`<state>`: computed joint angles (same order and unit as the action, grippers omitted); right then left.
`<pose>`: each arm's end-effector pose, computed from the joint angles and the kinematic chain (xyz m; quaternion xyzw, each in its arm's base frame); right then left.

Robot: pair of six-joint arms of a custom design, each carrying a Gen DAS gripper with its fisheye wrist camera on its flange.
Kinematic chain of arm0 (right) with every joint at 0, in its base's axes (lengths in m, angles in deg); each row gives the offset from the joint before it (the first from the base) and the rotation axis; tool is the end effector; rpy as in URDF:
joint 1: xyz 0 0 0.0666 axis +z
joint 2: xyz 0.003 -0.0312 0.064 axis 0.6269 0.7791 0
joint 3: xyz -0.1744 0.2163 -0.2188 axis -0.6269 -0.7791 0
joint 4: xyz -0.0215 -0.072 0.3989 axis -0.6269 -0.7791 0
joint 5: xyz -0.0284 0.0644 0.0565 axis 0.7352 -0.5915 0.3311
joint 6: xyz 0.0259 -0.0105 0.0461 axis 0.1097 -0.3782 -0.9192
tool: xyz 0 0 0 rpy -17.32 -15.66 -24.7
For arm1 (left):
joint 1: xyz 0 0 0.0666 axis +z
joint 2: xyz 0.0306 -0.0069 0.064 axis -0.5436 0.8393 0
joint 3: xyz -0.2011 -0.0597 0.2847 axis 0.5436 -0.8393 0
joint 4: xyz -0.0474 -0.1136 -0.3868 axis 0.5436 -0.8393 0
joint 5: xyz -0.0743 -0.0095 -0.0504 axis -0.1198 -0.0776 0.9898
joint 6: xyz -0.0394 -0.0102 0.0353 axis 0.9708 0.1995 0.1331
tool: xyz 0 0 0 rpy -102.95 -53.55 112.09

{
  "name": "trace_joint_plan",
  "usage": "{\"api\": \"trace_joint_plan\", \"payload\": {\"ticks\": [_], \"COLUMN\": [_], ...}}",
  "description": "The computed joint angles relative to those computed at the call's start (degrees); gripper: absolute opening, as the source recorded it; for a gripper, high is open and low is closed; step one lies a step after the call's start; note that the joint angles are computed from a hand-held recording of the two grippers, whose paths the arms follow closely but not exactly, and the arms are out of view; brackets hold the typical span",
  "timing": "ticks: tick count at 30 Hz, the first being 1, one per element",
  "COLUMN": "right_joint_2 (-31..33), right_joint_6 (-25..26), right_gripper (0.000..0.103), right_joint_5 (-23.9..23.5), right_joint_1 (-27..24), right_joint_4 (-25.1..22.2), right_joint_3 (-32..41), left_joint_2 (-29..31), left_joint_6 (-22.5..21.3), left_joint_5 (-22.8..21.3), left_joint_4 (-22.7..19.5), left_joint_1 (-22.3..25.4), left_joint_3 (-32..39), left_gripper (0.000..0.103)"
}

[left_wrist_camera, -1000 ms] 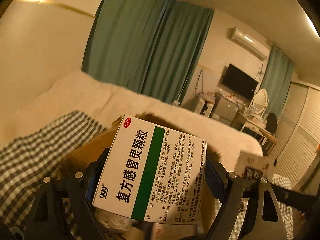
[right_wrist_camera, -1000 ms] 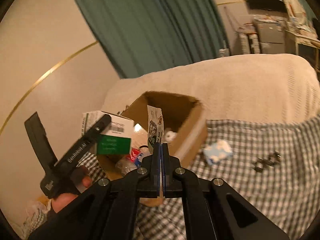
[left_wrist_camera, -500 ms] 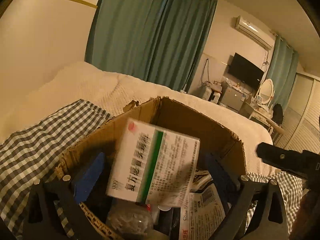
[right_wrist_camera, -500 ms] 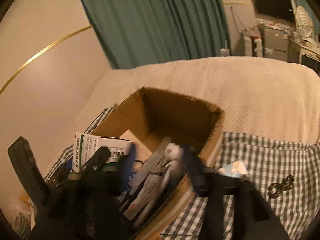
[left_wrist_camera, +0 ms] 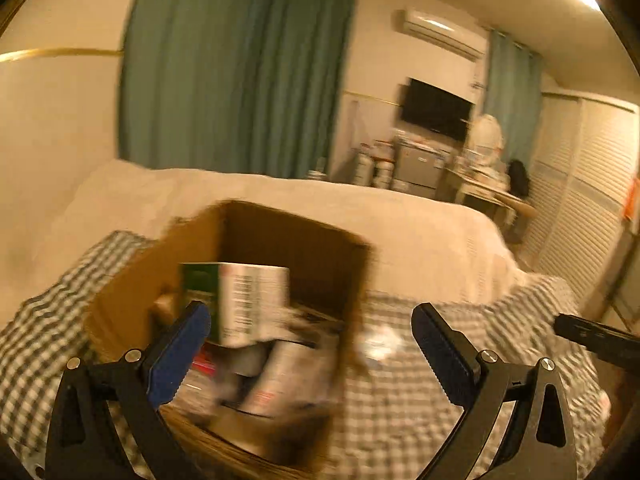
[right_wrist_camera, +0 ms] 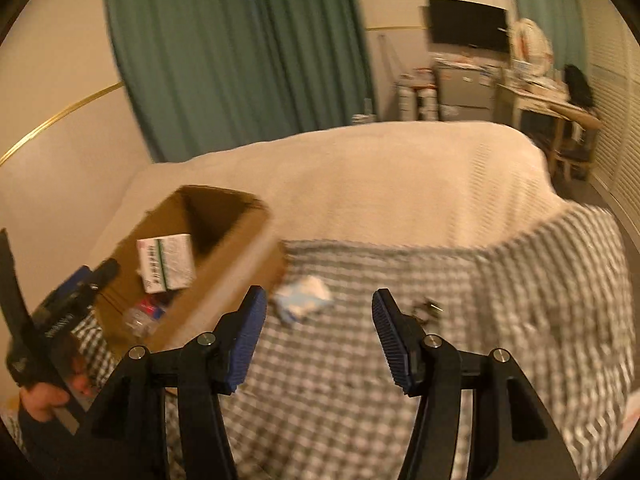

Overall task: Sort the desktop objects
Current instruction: 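Grasp the dark bead bracelet with the right tool while the left tool moves to the tissue pack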

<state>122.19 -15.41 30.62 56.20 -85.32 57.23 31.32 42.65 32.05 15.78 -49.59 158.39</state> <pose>0.4195 0.1196 0.5491 0.1569 0.8876 0.0352 0.4317 0.4416 -0.1396 0.5776 0.1431 0.8468 -0.1711 0.4828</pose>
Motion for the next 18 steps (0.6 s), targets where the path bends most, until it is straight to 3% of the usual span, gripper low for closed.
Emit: {"api": "trace_joint_plan", "payload": {"ticks": [5,9,13,18], "right_joint_2": [-7.01,-8.43,-8.77,-4.46], "right_joint_6": [-1.63,-0.36,0.71,3.0], "right_gripper": [0.055,0.055,0.055,0.055], "right_joint_5": [-0.31,-1.65,-3.77,-7.39], "right_joint_1": [-2.68,-4.73,-6.56,-9.38], "right_joint_4": [0.44,0.87,1.64,2.1], "right_joint_3": [-7.26,-9.49,-12.1,-12.09], "left_joint_2": [-1.24,-0.42,1.42,5.64], "left_joint_6": [-0.55,-2.16,-2.81,1.65], "left_joint_5": [-1.02,-5.16,-10.57,-13.3], "left_joint_4": [-2.55,-3.18,-3.05,-4.29], "left_joint_1": [-7.01,-11.77,-14.82,-15.97], "left_joint_3": [-1.36,-3.01,-4.52,-3.47], "left_gripper": [0.103,0.103,0.103,0.103]}}
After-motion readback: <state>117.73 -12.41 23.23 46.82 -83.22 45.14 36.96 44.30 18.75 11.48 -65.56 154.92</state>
